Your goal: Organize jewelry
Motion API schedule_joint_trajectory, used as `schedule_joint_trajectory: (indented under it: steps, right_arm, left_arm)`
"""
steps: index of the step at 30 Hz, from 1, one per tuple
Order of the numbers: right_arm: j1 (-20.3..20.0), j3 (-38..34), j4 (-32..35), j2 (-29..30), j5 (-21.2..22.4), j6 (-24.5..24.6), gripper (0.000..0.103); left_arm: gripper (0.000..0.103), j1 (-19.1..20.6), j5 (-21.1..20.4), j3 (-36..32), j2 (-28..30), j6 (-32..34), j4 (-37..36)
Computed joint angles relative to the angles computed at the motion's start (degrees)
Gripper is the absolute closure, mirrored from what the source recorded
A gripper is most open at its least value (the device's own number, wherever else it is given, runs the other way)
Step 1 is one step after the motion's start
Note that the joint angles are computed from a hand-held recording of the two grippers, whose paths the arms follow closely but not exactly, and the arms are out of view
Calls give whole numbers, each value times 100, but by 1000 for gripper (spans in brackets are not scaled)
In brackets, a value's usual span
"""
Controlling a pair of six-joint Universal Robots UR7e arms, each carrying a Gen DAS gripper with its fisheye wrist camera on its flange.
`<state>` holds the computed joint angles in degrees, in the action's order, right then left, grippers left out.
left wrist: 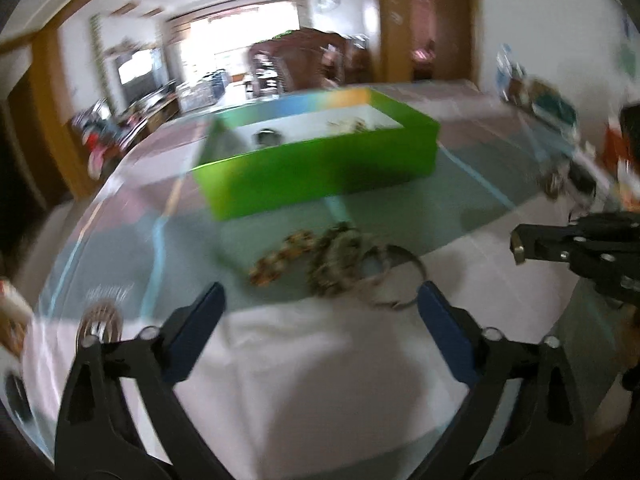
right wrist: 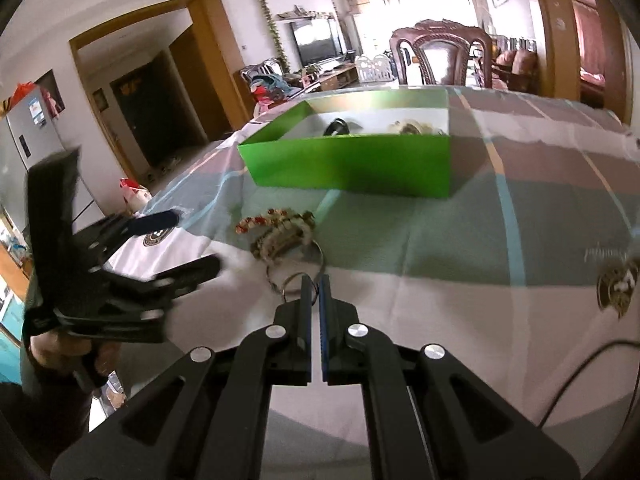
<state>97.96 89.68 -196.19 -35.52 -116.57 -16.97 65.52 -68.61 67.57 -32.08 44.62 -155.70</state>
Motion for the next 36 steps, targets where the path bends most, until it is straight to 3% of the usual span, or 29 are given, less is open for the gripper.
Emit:
schedule_joint_trajectory:
  steps: [4, 6, 8, 17, 19, 20, 23, 27, 31, 36]
  right_arm:
    - [-49, 170, -112, -54, 71, 110, 99]
    - [-67, 253, -178, -85, 117, 135, 100]
    - [-85, 314, -189, -120, 169, 162, 100]
    - [-131, 431, -304, -182, 325, 148, 100]
    - [-132, 428, -300, -173, 346, 159, 100]
    - [-132, 431, -303, -170, 352, 155, 100]
    - [-128, 464, -343, -187, 362, 162, 100]
    - [-113, 498, -482, -196, 356, 165, 100]
    - [-76, 491, -626, -182, 376, 137, 100]
    - [18, 471, -935, -101, 350, 49, 100]
  left_arm:
    - [41, -129, 266, -318, 335, 237, 355]
    - [62, -144, 355, -482, 465, 224, 550]
    - [70, -136, 390, -675, 579, 160, 807]
    - [70, -128, 563, -980, 819, 232, 1064]
    - [91, -125, 604, -1061, 876, 145, 988]
    - [95, -103, 569, -1210, 918, -35, 1130]
    - [95, 9, 210, -1626, 971, -509, 1755]
    - [95, 81, -250, -1406, 667, -789, 1502]
    - [95, 190, -964, -882, 53, -1216, 1120]
    - [95, 265, -1311, -362, -501, -1407, 860]
